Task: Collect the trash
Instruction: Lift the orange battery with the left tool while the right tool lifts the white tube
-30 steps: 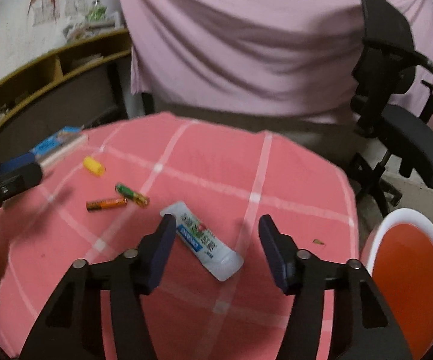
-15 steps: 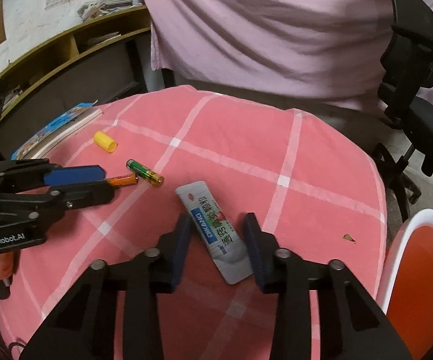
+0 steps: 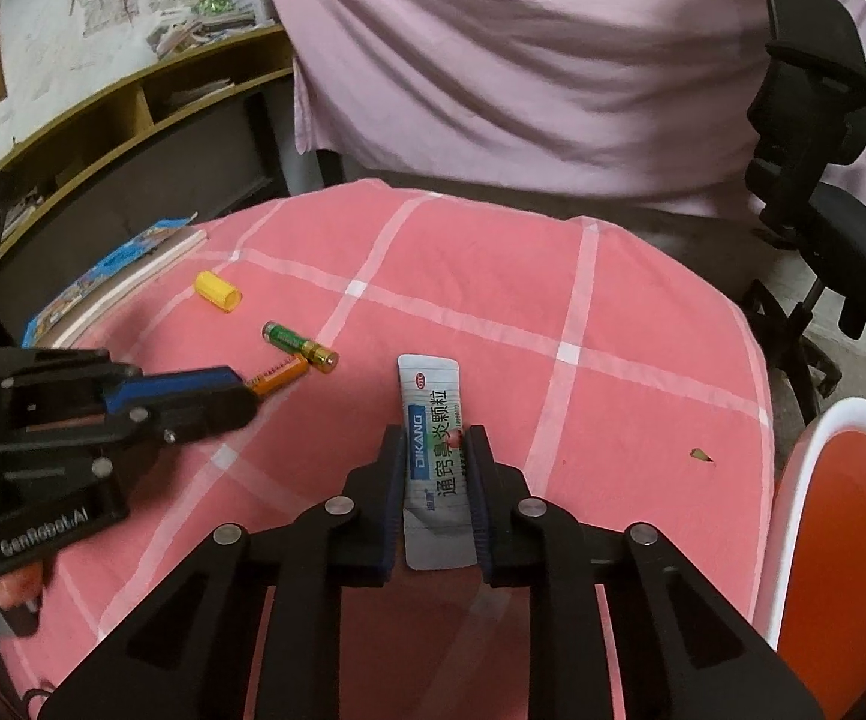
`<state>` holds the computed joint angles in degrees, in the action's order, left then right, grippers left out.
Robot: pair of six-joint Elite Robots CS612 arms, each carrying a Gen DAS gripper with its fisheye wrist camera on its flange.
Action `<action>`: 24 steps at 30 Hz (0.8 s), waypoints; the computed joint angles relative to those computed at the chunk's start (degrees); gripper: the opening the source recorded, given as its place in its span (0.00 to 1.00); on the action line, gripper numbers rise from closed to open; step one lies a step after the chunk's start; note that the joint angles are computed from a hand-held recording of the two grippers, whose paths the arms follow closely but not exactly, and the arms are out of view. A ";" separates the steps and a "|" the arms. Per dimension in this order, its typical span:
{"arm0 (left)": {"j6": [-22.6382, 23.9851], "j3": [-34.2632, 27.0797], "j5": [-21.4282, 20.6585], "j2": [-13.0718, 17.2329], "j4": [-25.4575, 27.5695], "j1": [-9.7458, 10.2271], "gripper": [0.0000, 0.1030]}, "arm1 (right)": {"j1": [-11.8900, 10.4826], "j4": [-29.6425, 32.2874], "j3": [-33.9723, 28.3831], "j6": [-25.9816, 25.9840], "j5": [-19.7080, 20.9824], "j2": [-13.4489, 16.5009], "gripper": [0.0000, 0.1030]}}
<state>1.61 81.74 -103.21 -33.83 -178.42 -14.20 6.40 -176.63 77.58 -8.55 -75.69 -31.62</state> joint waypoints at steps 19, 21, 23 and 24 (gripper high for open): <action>-8.08 5.89 4.25 0.85 -31.73 -0.59 0.07 | -0.34 -31.78 6.72 8.67 -2.53 0.09 0.17; -7.60 6.38 5.13 0.99 -34.46 -0.91 0.07 | -0.36 -34.75 7.03 9.35 -3.03 0.28 0.17; -7.28 6.69 5.83 1.22 -36.96 -1.23 0.07 | -0.39 -36.97 7.24 9.98 -3.36 0.46 0.17; -7.26 6.81 6.00 1.32 -38.00 -1.36 0.07 | -0.42 -38.25 7.31 10.44 -3.51 0.57 0.17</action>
